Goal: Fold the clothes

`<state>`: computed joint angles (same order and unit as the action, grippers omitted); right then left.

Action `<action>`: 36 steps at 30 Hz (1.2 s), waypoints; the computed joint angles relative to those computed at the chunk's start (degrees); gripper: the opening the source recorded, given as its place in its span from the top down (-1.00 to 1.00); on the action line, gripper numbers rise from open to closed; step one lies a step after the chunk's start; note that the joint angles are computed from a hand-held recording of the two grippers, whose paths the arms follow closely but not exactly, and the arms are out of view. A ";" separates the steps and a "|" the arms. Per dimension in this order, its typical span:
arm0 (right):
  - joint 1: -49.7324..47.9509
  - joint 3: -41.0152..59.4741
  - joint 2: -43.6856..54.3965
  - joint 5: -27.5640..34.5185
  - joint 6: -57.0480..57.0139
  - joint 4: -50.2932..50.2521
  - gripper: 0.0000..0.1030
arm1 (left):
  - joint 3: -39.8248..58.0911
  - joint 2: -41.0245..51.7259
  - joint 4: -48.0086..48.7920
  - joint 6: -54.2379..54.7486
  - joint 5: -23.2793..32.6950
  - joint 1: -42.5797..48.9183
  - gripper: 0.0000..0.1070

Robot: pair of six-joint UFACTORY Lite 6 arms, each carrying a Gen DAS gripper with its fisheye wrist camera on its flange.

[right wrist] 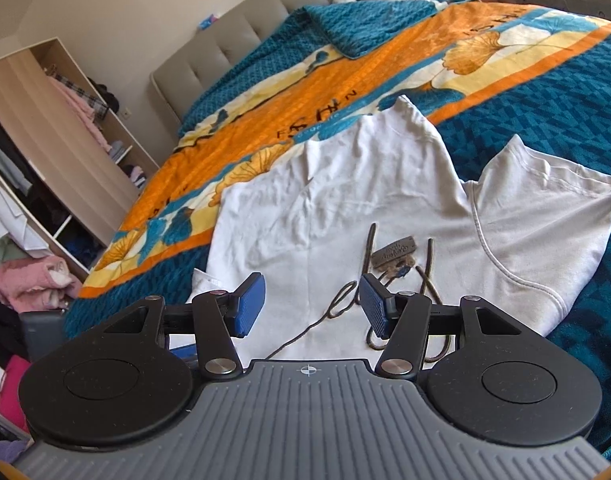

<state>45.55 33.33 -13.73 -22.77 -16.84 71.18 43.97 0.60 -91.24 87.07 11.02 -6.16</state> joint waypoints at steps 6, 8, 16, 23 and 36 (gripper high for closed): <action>-2.34 -1.22 0.85 1.56 11.40 -10.16 -0.15 | 8.95 4.58 4.90 -19.26 18.00 19.26 0.06; -2.63 -1.37 1.45 1.98 15.63 -13.80 -0.15 | 17.37 14.51 10.07 -26.24 21.44 20.69 0.07; -2.03 -3.37 -0.87 1.85 10.89 -9.88 -0.18 | 37.49 37.25 16.75 -37.30 30.34 20.04 0.11; -2.98 -3.93 -0.49 2.54 13.90 -12.64 -0.18 | 43.74 45.83 8.28 -35.29 42.67 21.27 0.23; -1.80 -4.68 -0.76 2.09 14.46 -12.11 -0.18 | 35.20 30.26 26.62 -40.92 15.70 12.02 0.58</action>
<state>43.75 28.65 -14.48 -20.68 -2.37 59.07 79.18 30.86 -64.62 46.15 26.72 5.86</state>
